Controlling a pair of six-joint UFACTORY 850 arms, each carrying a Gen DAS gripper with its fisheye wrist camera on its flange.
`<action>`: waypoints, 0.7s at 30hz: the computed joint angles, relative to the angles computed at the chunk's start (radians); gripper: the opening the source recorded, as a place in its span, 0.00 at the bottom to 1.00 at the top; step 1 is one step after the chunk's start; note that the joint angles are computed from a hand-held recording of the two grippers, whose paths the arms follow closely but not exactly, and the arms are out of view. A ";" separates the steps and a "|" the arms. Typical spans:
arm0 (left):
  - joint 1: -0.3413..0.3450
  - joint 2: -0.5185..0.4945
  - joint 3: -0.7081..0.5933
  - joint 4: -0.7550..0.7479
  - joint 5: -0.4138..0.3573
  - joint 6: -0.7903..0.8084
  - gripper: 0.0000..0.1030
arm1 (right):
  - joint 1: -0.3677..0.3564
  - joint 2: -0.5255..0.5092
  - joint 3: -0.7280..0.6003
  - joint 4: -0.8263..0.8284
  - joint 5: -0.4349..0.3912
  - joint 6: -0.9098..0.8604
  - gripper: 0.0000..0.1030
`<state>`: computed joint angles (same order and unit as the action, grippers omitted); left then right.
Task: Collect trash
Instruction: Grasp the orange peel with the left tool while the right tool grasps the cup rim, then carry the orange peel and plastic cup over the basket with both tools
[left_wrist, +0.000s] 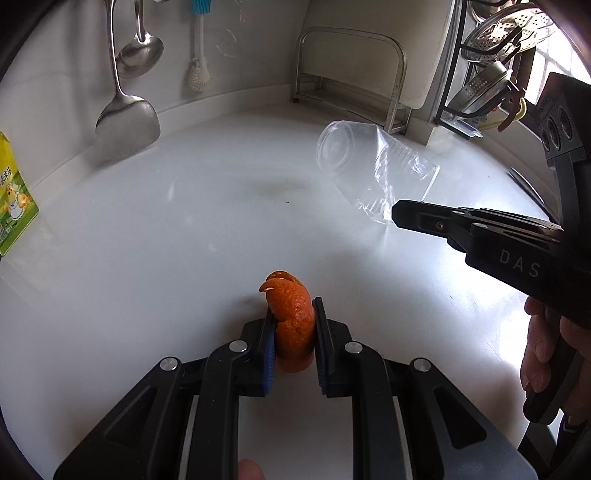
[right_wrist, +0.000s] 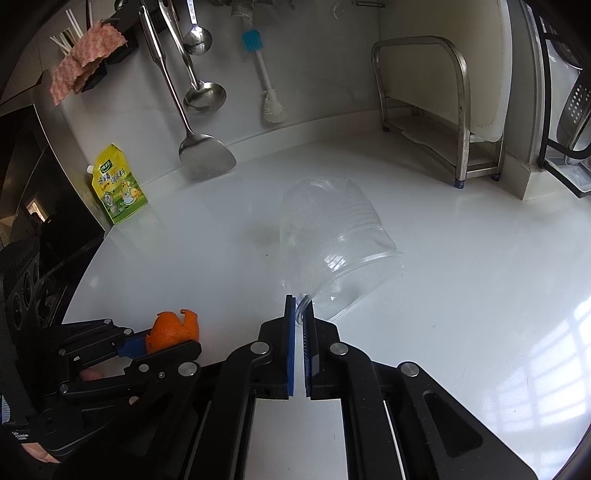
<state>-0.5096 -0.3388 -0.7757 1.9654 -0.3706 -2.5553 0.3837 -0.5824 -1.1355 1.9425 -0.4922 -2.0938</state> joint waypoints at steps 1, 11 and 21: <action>-0.001 0.001 0.000 -0.002 0.000 0.003 0.17 | -0.001 0.008 0.008 0.004 -0.007 -0.005 0.03; -0.035 0.042 0.017 -0.071 -0.030 0.064 0.17 | 0.003 0.107 0.117 0.109 -0.005 -0.134 0.03; -0.099 0.130 0.062 -0.193 -0.087 0.167 0.17 | 0.003 0.238 0.271 0.205 -0.018 -0.227 0.03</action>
<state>-0.6083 -0.2093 -0.7136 1.7720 -0.4572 -2.3886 0.3864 -0.3441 -0.8650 2.1476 -0.5103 -2.3208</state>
